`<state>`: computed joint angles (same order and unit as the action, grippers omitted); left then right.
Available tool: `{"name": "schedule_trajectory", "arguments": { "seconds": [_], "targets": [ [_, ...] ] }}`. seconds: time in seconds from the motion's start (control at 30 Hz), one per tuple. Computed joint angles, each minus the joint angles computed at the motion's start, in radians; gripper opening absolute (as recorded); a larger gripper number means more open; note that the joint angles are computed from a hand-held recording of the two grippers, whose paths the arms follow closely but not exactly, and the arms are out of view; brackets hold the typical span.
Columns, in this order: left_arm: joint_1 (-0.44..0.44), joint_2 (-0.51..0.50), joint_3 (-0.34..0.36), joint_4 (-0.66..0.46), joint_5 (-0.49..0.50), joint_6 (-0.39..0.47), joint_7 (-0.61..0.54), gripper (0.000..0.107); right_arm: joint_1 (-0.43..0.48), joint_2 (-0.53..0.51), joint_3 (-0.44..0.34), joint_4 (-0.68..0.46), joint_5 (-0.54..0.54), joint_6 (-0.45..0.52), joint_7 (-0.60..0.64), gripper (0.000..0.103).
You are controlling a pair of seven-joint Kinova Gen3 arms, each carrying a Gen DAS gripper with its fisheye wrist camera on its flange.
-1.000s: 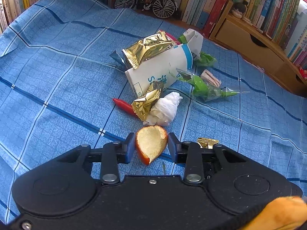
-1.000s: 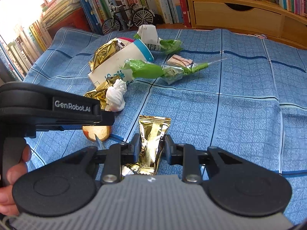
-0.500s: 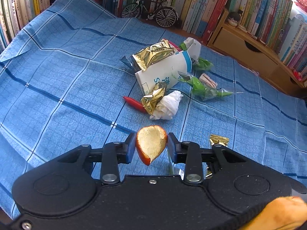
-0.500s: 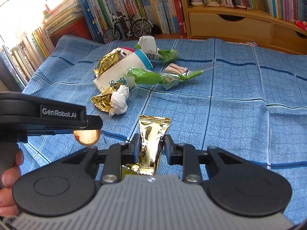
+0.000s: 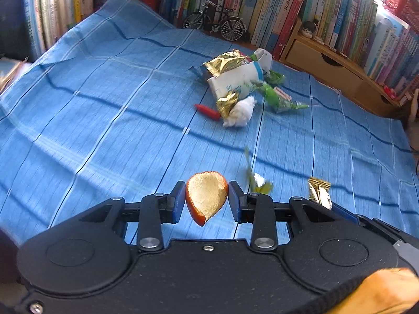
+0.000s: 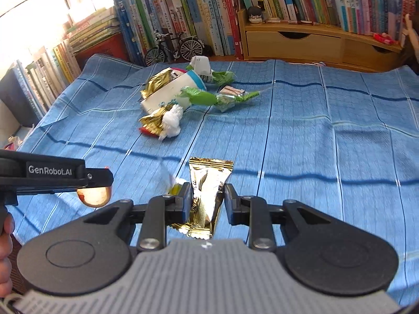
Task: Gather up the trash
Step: 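Carry the candy wrapper and bread crust down to the black bin with both tools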
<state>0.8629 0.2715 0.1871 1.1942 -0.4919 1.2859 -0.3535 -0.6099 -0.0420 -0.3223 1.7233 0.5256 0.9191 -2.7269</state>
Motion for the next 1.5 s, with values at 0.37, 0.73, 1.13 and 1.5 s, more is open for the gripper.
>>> {"name": "schedule_trajectory", "arguments": {
  "seconds": [0.37, 0.73, 1.13, 1.5],
  "targets": [
    [0.055, -0.257, 0.160, 0.302, -0.060, 0.074, 0.254, 0.033, -0.149, -0.057, -0.192, 0.005, 0.109, 0.237, -0.263, 0.031],
    [0.027, -0.420, 0.409, 0.457, 0.009, 0.202, 0.480, 0.033, -0.405, 0.010, -0.311, -0.051, 0.193, 0.463, -0.513, 0.031],
    [-0.069, -0.445, 0.669, 0.481, 0.064, 0.318, 0.728, 0.033, -0.594, 0.042, -0.266, -0.066, 0.186, 0.460, -0.496, 0.031],
    [0.050, -0.348, 0.684, 0.520, 0.053, 0.311, 0.948, 0.033, -0.586, 0.015, -0.282, 0.028, 0.136, 0.335, -0.465, 0.031]
  ]
}}
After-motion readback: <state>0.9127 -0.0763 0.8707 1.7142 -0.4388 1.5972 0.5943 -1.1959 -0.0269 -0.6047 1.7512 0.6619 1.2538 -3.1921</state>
